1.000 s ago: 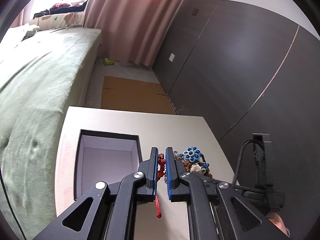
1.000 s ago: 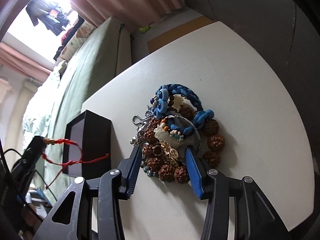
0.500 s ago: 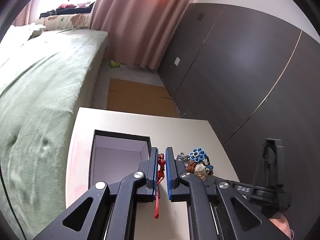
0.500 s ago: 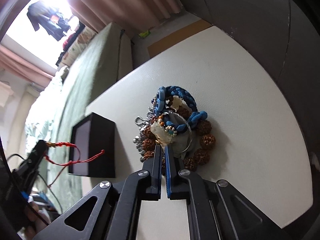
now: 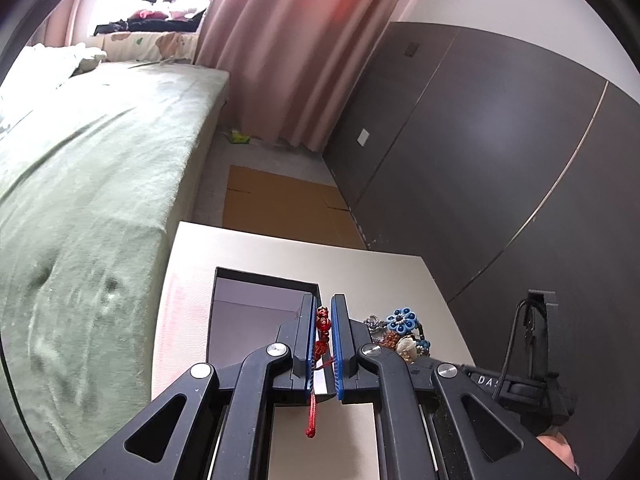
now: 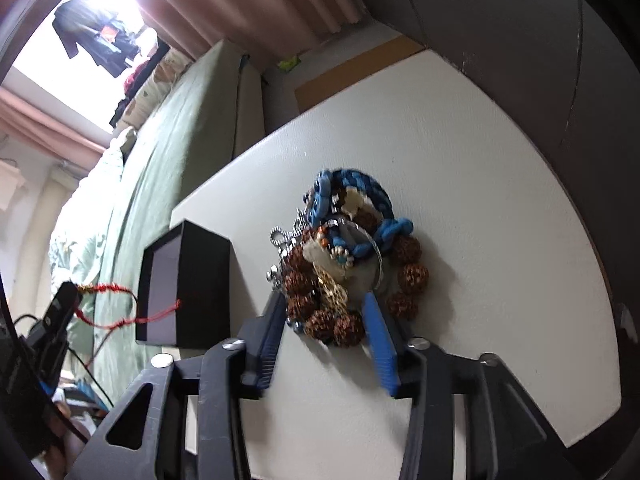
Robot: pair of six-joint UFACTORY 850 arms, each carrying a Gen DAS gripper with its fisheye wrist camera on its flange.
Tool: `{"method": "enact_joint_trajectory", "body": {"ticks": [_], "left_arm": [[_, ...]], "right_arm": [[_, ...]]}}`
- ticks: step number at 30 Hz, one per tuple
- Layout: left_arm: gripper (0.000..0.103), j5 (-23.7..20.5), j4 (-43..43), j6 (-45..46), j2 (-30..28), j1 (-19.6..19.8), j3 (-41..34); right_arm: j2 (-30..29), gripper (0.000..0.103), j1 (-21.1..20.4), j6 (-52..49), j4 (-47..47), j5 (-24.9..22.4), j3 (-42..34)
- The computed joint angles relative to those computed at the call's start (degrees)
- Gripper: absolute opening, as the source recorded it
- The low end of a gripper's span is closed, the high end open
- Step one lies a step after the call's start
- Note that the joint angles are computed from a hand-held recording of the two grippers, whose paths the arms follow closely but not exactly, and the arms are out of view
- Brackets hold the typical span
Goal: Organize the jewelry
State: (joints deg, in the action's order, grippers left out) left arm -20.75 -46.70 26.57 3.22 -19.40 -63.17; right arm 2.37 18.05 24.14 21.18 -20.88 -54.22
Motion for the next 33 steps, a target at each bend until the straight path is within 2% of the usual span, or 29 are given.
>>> {"method": "enact_joint_trajectory", "body": {"ticks": [9,12,13,18,20,22,26,33], "left_arm": [[0.007,-0.74,-1.27,1.14,-1.05,0.62,-1.04],[0.007,-1.0,-1.85,1.62,-1.52,0.83,-1.45],[0.007,-1.12,-1.96,1.61,-1.65,0.9,-1.58],[0.007,-1.47,-1.86,1.08,-1.77,1.22,-1.77],[0.007,-1.54,-1.81,1.05,-1.48,1.29,-1.56],[0.007,-1.3,-1.23,0.66,-1.04,1.24,-1.27],[0.007,-1.14,-0.78,0.16,-0.8,1.34,-0.98],[0.007,-0.74,-0.5,-0.41,-0.08,1.37,-0.55]], "right_arm": [[-2.72,0.042,0.17,0.65,-0.84,-0.16,-1.23],[-4.25,0.031,0.36,0.6,-1.34,-0.74,-2.28],[-4.5,0.021,0.34,0.12,-0.9,-0.81,-2.41],[-3.75,0.019,0.86,3.09,-3.23,-1.32,-2.2],[-2.49,0.013,1.08,3.44,-3.23,-0.66,-1.31],[-1.18,0.011,0.89,3.84,-3.35,-0.08,-0.37],[1.45,0.009,0.14,1.71,-0.33,1.91,1.89],[4.51,0.009,-1.23,-9.49,12.48,3.16,4.23]]}}
